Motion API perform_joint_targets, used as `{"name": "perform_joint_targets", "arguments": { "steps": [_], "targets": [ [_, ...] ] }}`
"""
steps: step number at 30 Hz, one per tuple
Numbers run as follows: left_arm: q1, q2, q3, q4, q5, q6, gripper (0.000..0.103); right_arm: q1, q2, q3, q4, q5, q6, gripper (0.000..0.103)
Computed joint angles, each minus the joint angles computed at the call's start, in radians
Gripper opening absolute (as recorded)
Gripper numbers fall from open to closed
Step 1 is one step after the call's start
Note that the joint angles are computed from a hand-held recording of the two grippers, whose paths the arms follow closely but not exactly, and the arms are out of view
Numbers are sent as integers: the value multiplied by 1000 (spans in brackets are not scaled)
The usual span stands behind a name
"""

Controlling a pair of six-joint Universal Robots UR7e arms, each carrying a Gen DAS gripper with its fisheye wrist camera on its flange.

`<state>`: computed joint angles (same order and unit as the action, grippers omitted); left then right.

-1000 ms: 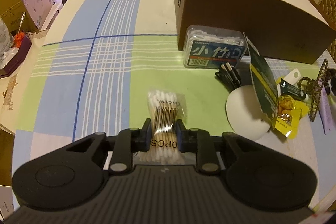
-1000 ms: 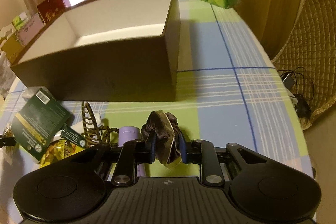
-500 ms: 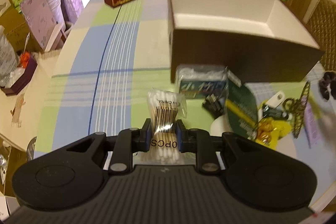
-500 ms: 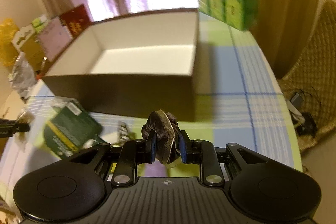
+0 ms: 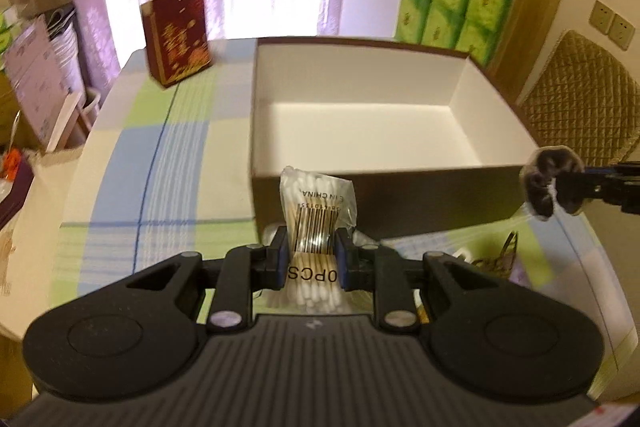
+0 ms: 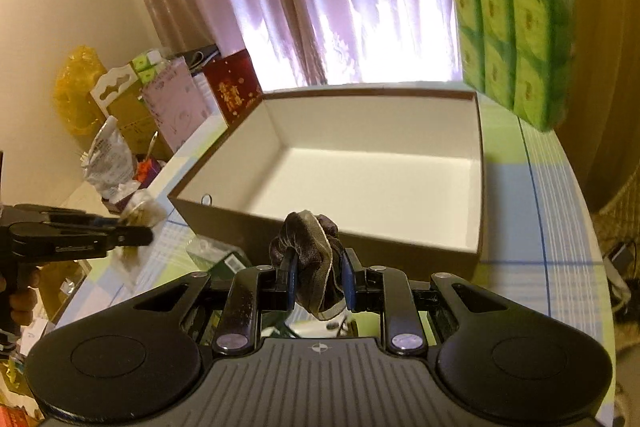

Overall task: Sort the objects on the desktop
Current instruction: 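Carry the swab bag and scrunchie over the box with both tools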

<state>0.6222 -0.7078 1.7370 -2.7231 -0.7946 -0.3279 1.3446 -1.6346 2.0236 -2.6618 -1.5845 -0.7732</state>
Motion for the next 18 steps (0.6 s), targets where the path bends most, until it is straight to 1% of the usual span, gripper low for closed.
{"name": "perform_joint_targets", "arguments": {
  "steps": [6, 8, 14, 16, 18],
  "targets": [
    [20, 79, -123, -27, -53, 105, 19, 32, 51, -45, -38, 0, -4, 19],
    [31, 110, -176, -26, -76, 138, 19, 43, 77, -64, -61, -12, -3, 19],
    [62, 208, -332, -26, -111, 232, 19, 70, 172, -134, -108, -78, -5, 19],
    [74, 235, -381, 15, -110, 238, 17, 74, 202, -155, -116, -100, -7, 19],
    [84, 245, -401, 41, -116, 229, 17, 74, 221, -167, -122, -117, -5, 19]
  ]
}}
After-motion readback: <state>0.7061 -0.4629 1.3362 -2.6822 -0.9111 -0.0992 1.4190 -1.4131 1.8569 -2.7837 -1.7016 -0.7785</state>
